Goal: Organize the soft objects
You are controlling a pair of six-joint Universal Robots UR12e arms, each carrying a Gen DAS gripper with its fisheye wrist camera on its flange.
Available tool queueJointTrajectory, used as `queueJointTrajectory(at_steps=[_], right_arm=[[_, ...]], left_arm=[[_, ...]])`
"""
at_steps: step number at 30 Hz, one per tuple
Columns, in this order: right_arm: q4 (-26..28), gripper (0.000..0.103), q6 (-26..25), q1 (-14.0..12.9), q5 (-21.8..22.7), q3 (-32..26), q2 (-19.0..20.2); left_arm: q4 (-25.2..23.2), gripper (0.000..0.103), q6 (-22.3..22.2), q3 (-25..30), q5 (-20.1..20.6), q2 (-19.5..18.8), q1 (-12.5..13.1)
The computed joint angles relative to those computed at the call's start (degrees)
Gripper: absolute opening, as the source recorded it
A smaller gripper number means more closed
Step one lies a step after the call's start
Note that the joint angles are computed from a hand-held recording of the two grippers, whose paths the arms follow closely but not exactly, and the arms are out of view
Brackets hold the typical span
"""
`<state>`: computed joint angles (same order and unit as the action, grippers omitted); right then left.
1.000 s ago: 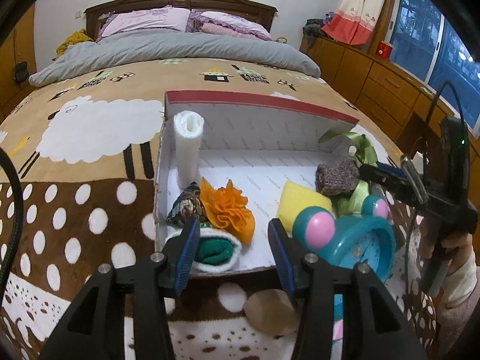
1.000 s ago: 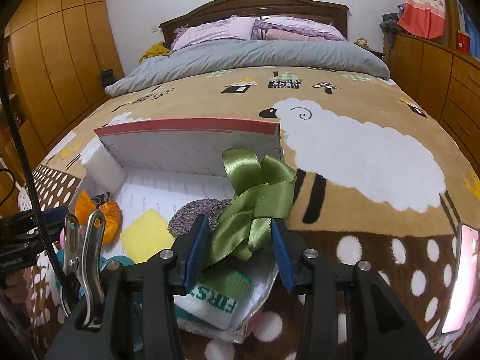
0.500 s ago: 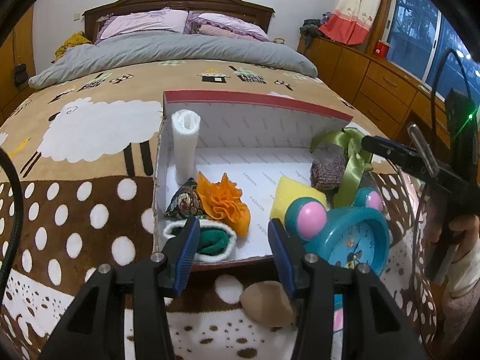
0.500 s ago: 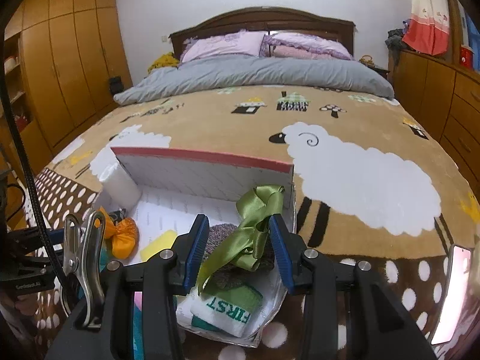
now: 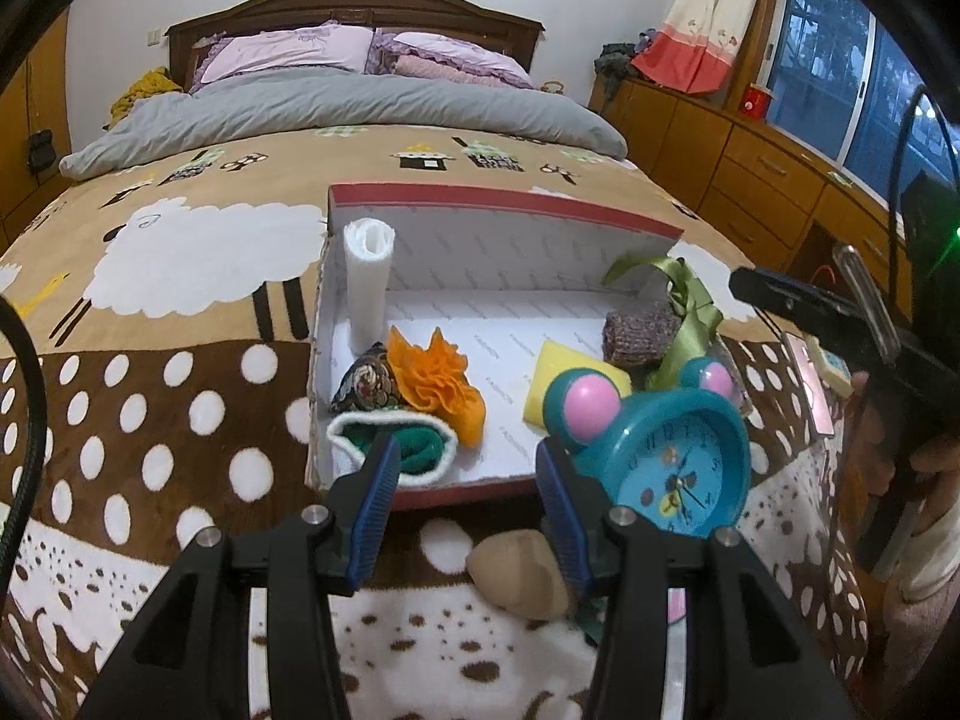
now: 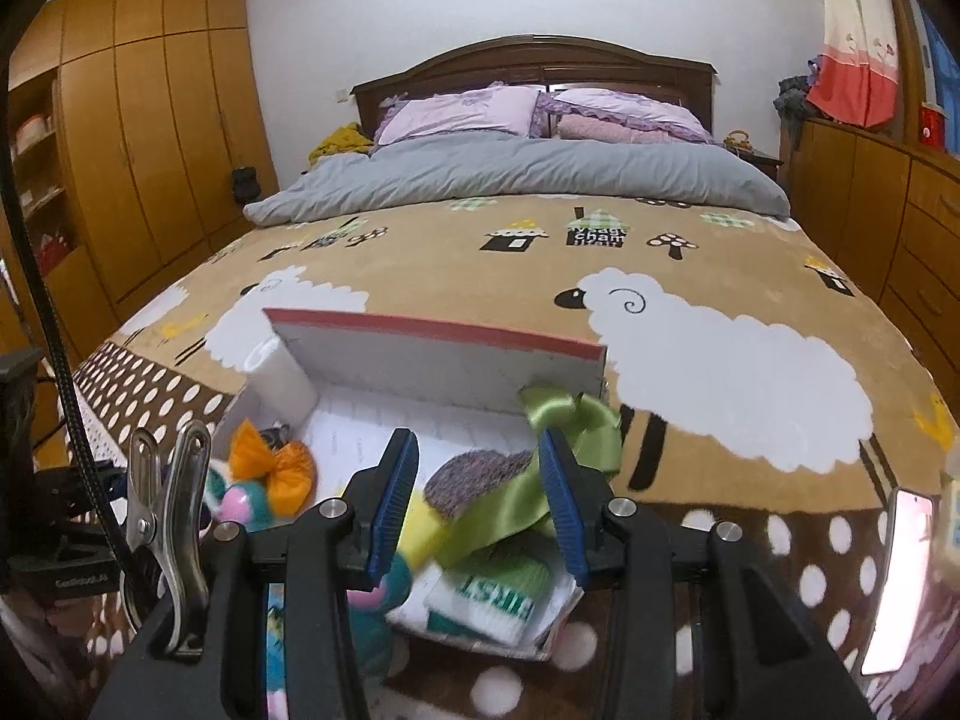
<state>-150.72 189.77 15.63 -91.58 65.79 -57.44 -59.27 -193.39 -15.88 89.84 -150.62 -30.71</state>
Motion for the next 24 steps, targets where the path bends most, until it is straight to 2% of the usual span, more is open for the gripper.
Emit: queueJointTrajectory(at_steps=[5,8,16,24], right_arm=[[-0.88,0.043,-0.63,0.85,-0.19,2.71,-1.83],[-1.32,0.043,-0.10,1.66,-2.28,4.45,-2.89],[-1.62,0.043,1.59,2.70,-2.58,9.03,-5.47],[-2.76,0.043,1.99,3.53,-1.75,12.73,-7.29]], left_arm=[[3.74,0.050,0.05,-6.90,0.06,3.62,-0.19],[4.26,0.050,-0.04,-8.67,0.09,4.57,-0.27],[6.93,0.050,-0.03,-14.26,-0.41,7.23,-0.55],[5.53,0.050,-1.90,-15.75,-1.94,7.52,-0.50]])
